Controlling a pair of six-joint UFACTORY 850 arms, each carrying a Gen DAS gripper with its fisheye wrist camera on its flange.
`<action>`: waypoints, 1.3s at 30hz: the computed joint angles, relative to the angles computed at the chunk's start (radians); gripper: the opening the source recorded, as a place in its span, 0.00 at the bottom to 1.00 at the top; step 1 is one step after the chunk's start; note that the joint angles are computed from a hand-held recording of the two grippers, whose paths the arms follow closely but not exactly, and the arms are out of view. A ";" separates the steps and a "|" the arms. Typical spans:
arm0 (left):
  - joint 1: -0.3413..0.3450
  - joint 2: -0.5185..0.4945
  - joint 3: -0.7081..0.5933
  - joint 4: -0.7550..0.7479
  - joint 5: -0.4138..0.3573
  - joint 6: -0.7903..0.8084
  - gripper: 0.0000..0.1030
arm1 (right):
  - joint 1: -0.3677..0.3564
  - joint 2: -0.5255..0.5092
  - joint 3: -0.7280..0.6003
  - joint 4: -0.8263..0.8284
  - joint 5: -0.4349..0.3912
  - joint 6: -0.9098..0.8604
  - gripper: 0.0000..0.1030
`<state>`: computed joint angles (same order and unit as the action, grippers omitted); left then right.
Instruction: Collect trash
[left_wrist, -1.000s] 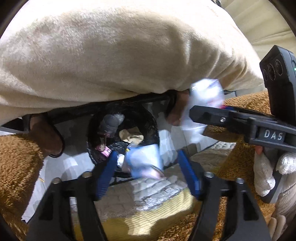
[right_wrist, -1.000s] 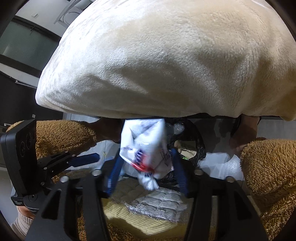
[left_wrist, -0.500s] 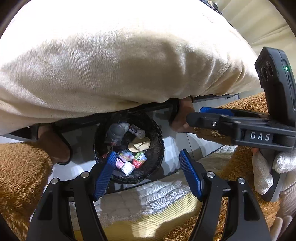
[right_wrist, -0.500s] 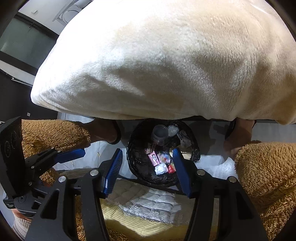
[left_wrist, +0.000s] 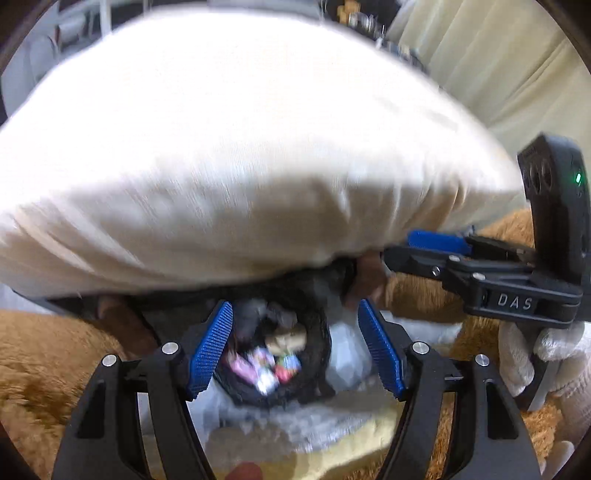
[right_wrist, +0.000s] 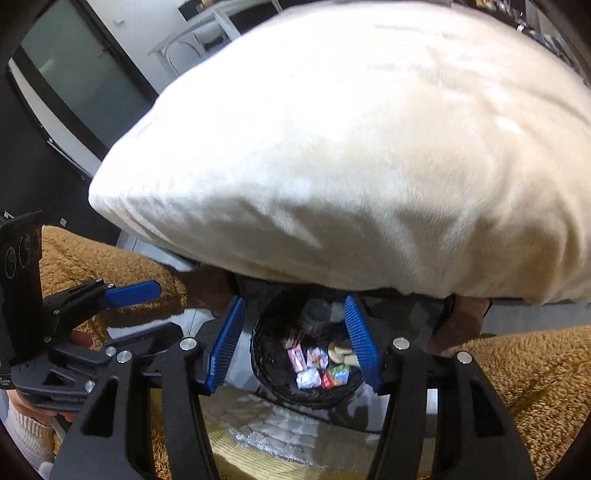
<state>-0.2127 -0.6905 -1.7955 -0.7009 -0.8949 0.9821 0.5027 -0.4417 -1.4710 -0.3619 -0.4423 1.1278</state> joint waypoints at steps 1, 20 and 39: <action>0.009 0.021 0.027 -0.054 0.021 0.049 0.67 | 0.004 0.020 0.020 -0.053 0.022 0.056 0.55; 0.070 0.183 0.118 -0.467 0.073 0.449 0.94 | 0.075 0.215 0.048 -0.801 -0.111 0.605 0.86; 0.017 -0.061 -0.289 -0.308 0.080 0.292 0.94 | -0.050 0.164 -0.001 -0.950 -0.038 0.598 0.96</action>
